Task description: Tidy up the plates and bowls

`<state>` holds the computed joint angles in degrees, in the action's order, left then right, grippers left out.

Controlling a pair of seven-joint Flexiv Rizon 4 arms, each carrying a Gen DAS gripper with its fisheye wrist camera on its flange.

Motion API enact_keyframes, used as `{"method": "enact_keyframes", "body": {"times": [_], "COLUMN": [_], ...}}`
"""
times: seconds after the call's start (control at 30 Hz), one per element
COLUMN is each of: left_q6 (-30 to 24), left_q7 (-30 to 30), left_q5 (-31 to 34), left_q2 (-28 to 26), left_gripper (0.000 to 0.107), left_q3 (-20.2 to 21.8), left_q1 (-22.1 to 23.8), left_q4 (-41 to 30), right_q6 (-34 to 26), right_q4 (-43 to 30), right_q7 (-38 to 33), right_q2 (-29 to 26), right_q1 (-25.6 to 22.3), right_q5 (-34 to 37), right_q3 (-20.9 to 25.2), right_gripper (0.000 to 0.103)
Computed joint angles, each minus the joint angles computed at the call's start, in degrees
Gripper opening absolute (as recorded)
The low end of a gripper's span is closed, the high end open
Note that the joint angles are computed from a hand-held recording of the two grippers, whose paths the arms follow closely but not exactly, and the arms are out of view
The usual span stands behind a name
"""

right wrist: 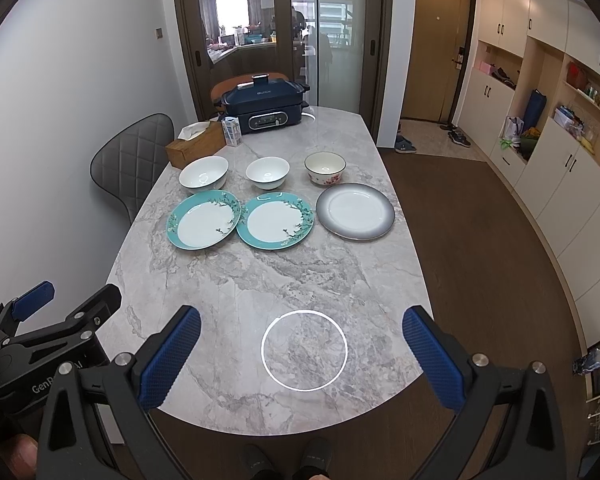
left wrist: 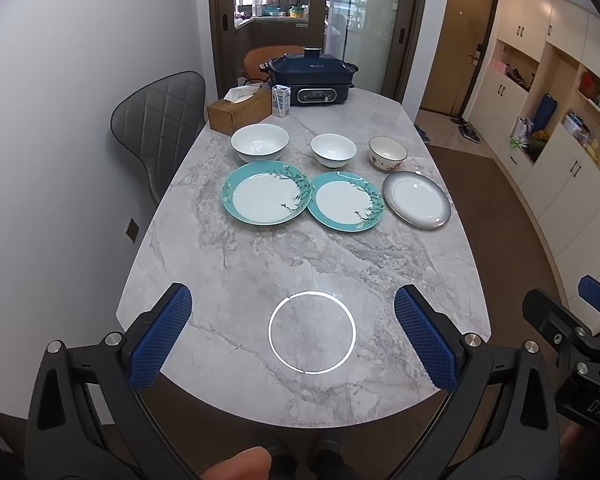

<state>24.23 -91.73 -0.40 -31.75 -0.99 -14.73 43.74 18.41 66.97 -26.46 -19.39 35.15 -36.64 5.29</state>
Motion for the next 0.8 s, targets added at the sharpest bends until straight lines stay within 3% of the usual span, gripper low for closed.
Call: {"method": "enact_keyframes", "body": {"times": [0.8], "left_q6": [1.0], "left_q7": [-0.2], "left_q5": [-0.2], "left_q2": [-0.3], "left_gripper": [0.103], "left_q3": [0.0], "left_q1": [0.1], "left_q4": [1.1], "right_q6": [0.0], "right_q4": [1.8], "right_q7": [0.1], "right_q2": [1.4], "right_q1": [-0.3], "right_q5": [0.2], "right_q3": [0.4], "right_gripper": [0.103]}}
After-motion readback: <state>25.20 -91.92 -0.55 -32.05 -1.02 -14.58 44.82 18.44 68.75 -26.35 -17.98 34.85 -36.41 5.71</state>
